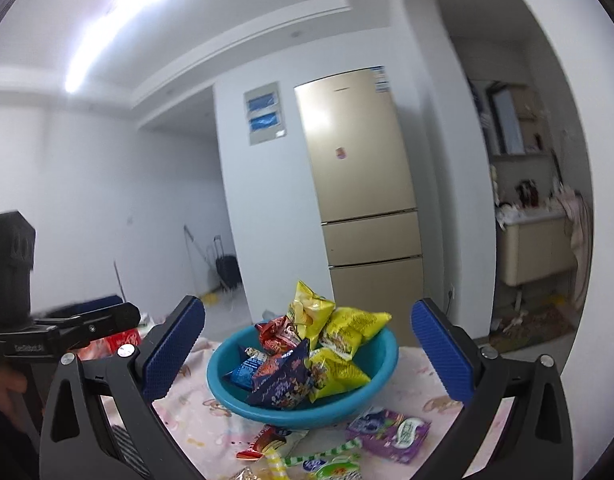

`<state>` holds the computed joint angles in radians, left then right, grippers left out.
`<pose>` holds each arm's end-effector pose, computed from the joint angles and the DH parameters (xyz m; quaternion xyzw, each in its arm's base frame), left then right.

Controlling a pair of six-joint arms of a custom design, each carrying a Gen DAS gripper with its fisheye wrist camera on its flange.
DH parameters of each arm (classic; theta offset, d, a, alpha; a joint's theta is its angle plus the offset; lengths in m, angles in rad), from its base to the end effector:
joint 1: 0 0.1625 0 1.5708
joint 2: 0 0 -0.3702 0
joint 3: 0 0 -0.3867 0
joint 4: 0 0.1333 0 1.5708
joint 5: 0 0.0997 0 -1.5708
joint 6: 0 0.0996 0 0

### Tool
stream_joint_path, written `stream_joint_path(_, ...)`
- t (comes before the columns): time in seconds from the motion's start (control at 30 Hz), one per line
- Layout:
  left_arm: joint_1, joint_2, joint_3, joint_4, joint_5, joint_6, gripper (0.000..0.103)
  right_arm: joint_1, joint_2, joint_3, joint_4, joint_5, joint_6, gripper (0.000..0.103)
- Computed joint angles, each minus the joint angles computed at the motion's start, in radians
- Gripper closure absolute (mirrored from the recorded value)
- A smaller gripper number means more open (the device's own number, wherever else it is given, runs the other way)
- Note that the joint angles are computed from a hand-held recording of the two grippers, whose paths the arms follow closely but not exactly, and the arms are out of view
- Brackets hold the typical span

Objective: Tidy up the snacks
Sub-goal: 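Withdraw both tools from the basin toward the remaining bags, then grasp the clear bread bag with left tool while right tool grasps the green-white bag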

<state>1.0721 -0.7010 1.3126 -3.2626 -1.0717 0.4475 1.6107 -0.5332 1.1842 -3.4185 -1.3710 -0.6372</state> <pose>-0.1872 -0.7220 0.2260 0.2656 0.7977 -0.5036 0.1990 0.1830 -0.7470 0.1735 0.3260 -0.7568 0.5599 0.0861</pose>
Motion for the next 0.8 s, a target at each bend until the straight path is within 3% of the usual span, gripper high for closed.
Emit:
stream_joint_path(0.2, 0.038, 0.055, -0.032, 0.031, 0.044, -0.004, 0.000, -0.017, 0.044, -0.034, 0.058, -0.076, -0.048, 0.000)
stream_joint_path(0.5, 0.092, 0.089, -0.034, 0.034, 0.000, 0.013, 0.000, -0.038, 0.076, -0.061, 0.156, -0.075, -0.108, 0.000)
stream_joint_path(0.8, 0.118, 0.122, -0.047, 0.094, -0.024, 0.036, 0.000, -0.058, 0.124, -0.093, 0.209, -0.125, -0.137, 0.000)
